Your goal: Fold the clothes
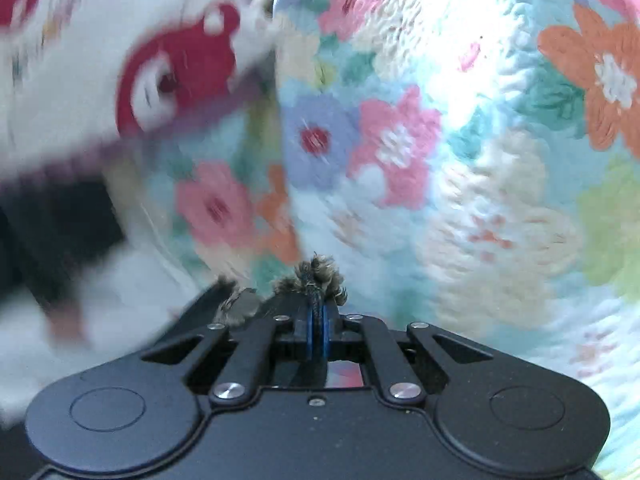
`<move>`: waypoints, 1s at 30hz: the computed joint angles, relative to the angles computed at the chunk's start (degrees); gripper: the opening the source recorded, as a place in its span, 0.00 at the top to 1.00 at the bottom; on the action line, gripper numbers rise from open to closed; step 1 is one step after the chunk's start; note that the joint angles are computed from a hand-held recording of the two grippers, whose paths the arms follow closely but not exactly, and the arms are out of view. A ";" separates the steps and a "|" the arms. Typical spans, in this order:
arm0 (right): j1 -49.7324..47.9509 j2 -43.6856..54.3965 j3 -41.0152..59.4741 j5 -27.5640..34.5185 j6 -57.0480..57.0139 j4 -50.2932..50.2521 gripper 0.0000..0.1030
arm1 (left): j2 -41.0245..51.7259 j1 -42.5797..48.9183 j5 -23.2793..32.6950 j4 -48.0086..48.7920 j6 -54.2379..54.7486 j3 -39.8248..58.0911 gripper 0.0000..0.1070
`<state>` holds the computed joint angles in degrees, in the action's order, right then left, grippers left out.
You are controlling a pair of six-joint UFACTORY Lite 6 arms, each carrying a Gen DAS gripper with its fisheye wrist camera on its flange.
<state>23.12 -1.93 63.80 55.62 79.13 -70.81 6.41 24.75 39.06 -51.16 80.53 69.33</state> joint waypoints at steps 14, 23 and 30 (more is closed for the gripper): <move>-3.76 -9.23 -28.30 -9.89 26.66 -6.47 0.94 | 20.13 21.76 17.41 25.08 -17.89 32.29 0.41; -7.76 -9.98 -25.99 -20.86 23.60 -10.54 0.92 | 37.26 17.10 29.08 27.43 -24.15 50.67 0.31; -8.27 -15.37 -31.57 -24.32 29.32 -20.55 0.83 | 29.26 12.88 21.35 31.08 -25.02 38.01 0.77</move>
